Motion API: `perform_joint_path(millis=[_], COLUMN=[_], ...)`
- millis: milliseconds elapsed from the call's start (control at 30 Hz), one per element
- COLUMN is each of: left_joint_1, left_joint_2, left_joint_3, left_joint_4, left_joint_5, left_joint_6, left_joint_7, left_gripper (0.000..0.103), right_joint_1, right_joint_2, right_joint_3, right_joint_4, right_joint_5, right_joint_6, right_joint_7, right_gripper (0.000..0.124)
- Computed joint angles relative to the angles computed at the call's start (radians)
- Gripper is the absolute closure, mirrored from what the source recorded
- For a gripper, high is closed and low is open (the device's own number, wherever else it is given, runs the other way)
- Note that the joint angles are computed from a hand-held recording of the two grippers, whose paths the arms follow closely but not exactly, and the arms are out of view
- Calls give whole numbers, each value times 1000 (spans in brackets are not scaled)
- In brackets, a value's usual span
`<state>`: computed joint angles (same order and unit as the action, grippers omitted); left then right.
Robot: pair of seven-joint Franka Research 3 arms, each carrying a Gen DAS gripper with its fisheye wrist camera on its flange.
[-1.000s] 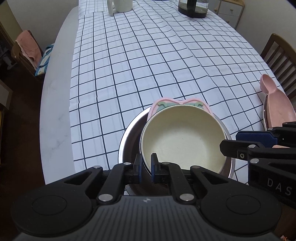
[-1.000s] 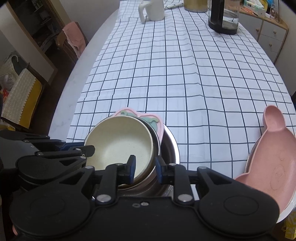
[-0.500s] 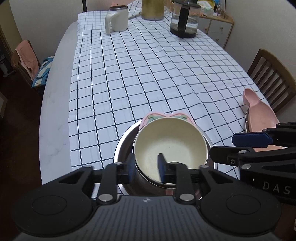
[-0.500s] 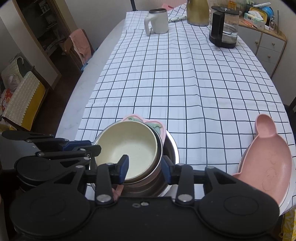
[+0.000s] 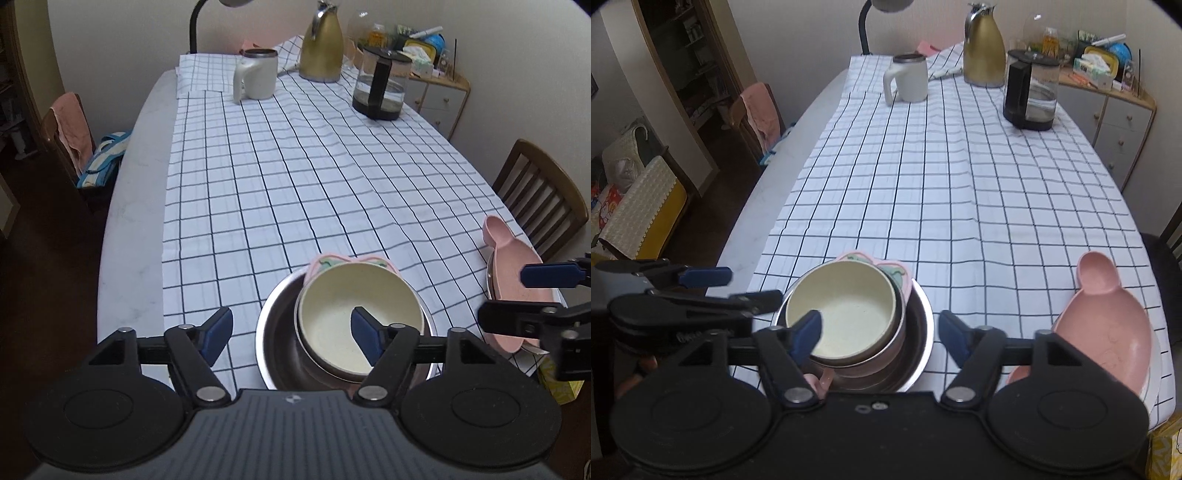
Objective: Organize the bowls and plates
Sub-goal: 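Lower the cream bowl into the pot and open both grippers, then close both grippers on the steel bowl rim holding the nested pot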
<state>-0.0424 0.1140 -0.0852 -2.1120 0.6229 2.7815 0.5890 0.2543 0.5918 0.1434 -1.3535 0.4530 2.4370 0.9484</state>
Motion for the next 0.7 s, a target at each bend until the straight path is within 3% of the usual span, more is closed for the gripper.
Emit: perform_joint_path(millis=[100,233,400,700], left_joint_1=[3,28,47,63], left_joint_2=[-13,-7,31,112], left_joint_3=[21,29,34,36], left_joint_4=[-23,-46,-58,-48], left_joint_5=[89,108,54,-87], left_joint_6=[30,77,115,147], left_joint_7=[-60,-62,29,197], left_gripper=[26,26,26,26], right_joint_1=[-25,-54,-65,-44], right_joint_2=[-10,-20,-11,43], right_joint_3=[17,37,39,15], right_joint_4=[-24,-62,-87,-105], right_joint_5=[36,101,151,92], right_joint_6=[22,63,110,172], right_joint_7=[-42,-103,-137,-97], right_gripper=[38,22,21,25])
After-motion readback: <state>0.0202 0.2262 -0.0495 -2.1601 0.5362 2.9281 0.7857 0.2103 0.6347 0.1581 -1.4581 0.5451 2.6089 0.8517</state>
